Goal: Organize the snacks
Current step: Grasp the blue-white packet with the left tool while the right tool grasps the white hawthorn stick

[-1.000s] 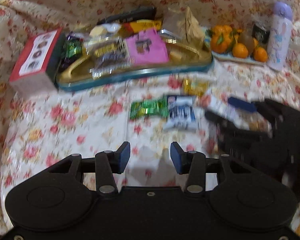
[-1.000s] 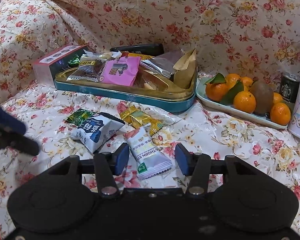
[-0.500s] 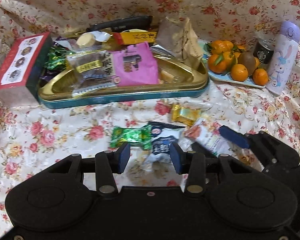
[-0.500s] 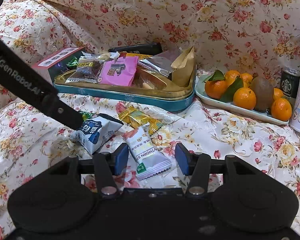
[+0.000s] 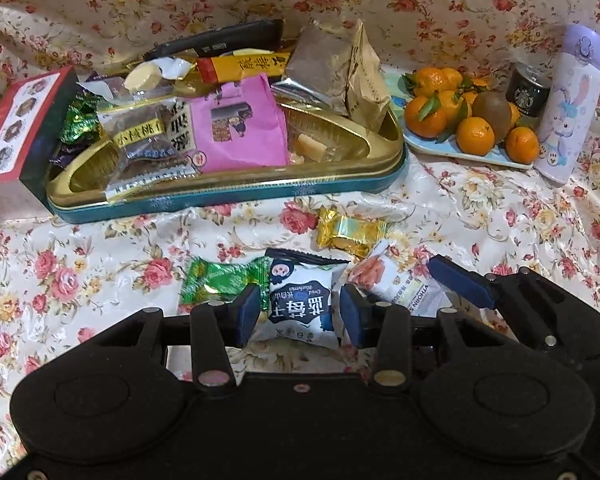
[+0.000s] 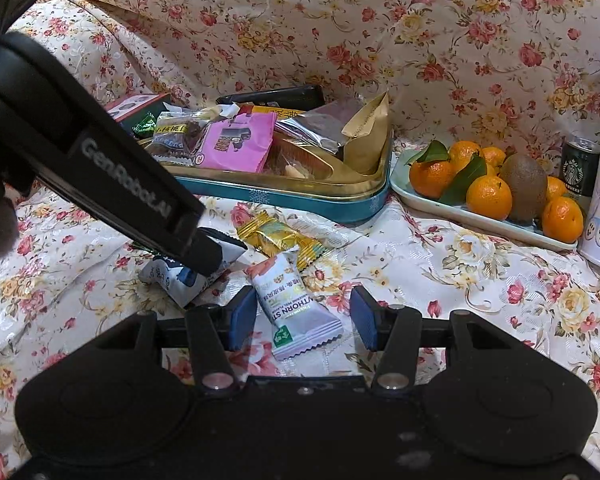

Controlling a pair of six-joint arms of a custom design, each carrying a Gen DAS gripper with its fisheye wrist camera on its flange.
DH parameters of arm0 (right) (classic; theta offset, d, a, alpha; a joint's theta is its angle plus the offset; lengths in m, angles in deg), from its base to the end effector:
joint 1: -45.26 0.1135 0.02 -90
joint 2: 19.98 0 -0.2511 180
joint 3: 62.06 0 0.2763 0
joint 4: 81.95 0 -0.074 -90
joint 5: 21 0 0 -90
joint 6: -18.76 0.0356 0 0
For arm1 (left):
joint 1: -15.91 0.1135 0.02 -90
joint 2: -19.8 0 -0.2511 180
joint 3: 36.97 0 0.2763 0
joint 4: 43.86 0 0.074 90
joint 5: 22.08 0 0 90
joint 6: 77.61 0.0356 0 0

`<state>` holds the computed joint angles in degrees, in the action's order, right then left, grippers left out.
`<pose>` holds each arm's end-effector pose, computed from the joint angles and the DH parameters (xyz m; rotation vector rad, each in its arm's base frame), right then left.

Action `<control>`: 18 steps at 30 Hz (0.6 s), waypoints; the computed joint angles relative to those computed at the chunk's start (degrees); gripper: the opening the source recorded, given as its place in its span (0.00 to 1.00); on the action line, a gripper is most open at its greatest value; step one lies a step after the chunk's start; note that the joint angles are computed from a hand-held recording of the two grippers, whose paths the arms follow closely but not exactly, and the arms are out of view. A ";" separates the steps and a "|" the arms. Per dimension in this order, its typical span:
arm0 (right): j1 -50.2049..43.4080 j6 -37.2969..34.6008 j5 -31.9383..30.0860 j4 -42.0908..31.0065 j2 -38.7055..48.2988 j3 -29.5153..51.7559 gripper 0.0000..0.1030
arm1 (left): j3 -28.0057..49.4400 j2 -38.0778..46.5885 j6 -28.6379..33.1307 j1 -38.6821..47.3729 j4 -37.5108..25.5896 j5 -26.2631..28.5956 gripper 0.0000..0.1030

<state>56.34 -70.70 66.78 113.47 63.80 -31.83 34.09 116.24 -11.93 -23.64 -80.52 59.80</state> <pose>0.2383 0.0481 0.0732 -0.2268 2.2286 0.1535 0.2723 -0.2184 0.1481 0.3045 2.6308 -0.1892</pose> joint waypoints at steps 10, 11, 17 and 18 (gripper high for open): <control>0.02 -0.02 0.04 0.10 0.07 0.00 0.51 | -0.72 0.20 -3.77 0.78 -0.85 1.56 0.42; 0.02 -0.02 0.04 0.10 0.07 0.00 0.51 | -1.43 -0.71 -3.95 0.90 -1.04 1.70 0.42; 0.24 -0.08 0.45 0.14 -0.06 -0.13 0.51 | -7.34 -7.75 -3.82 1.65 -2.41 2.49 0.42; 0.35 -0.12 0.65 0.14 -0.07 -0.14 0.51 | -8.51 -9.07 -3.73 1.78 -2.74 2.45 0.42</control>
